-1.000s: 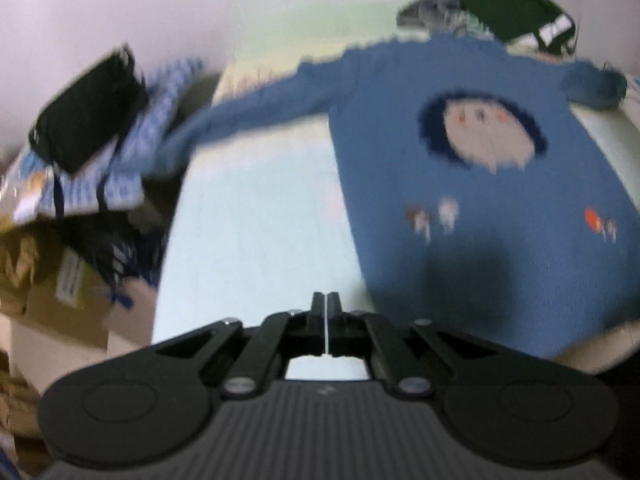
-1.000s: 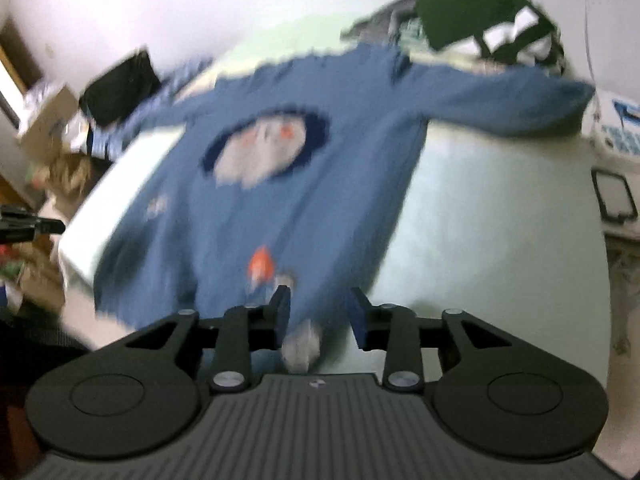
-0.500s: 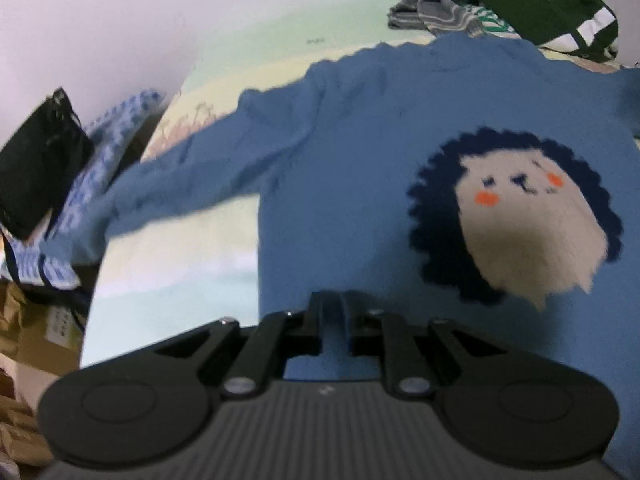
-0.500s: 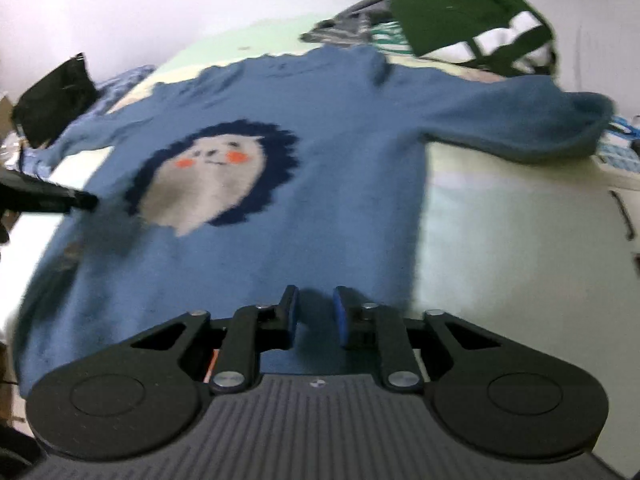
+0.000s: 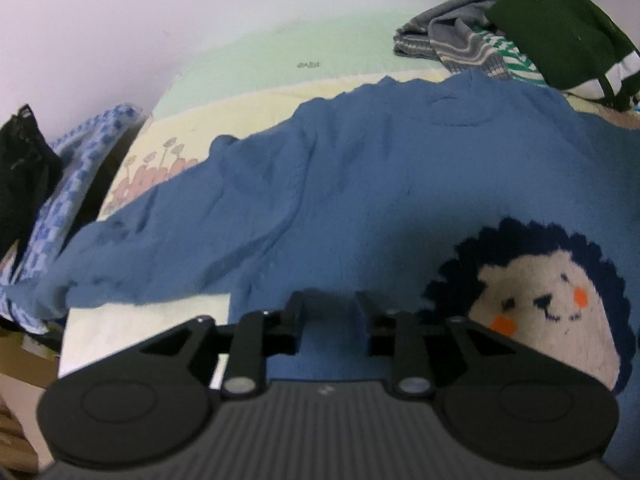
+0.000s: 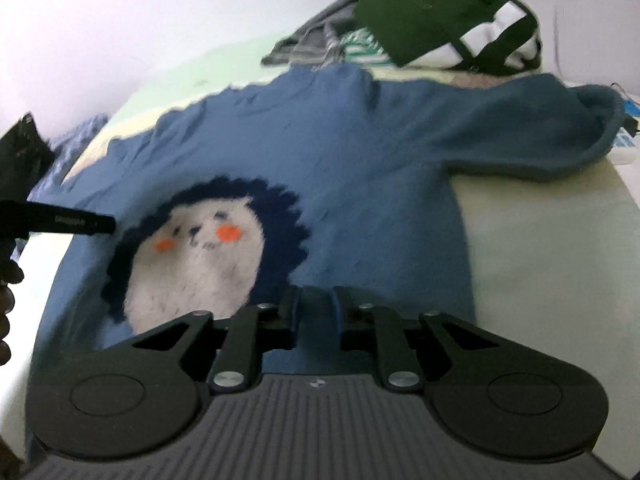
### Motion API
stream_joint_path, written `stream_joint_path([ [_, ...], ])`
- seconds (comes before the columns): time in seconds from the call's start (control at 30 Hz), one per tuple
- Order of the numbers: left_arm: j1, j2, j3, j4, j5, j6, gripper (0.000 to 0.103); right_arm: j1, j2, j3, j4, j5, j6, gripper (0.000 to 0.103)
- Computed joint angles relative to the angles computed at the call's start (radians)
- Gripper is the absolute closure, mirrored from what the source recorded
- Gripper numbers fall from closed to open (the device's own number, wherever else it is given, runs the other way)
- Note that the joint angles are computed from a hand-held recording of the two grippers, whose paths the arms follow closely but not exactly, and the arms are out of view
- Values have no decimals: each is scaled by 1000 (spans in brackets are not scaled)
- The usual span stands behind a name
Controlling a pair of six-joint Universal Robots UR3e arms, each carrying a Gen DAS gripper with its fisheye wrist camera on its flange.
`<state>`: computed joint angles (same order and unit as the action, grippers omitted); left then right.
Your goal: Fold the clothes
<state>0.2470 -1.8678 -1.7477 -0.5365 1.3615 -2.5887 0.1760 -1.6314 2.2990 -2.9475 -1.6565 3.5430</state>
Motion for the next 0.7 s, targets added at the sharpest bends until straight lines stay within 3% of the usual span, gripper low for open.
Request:
stream_joint_path([
  [0.1,10,-21,22,-7,-20,-4,68,27,-16,-45,119,-154,56,89],
  [0.13,12,-25,25,-8,-27,-5,67,7,-44,-38,146,-163,88,89],
  [0.3,4,-45,41,7,-7,-24,54,-76,-107,20,74,-7,105,83],
  [0.47,-3,-28,18,27,20,-43,51,-107,-53,35,13,20,-21,87],
  [0.6,-8,10,-23,43,43,-68,52,-252,-166,87,81,87,-144,88],
  [0.7,-48,47,-62,54,60,-86,52,-382,-270,131,120,125,-220,82],
])
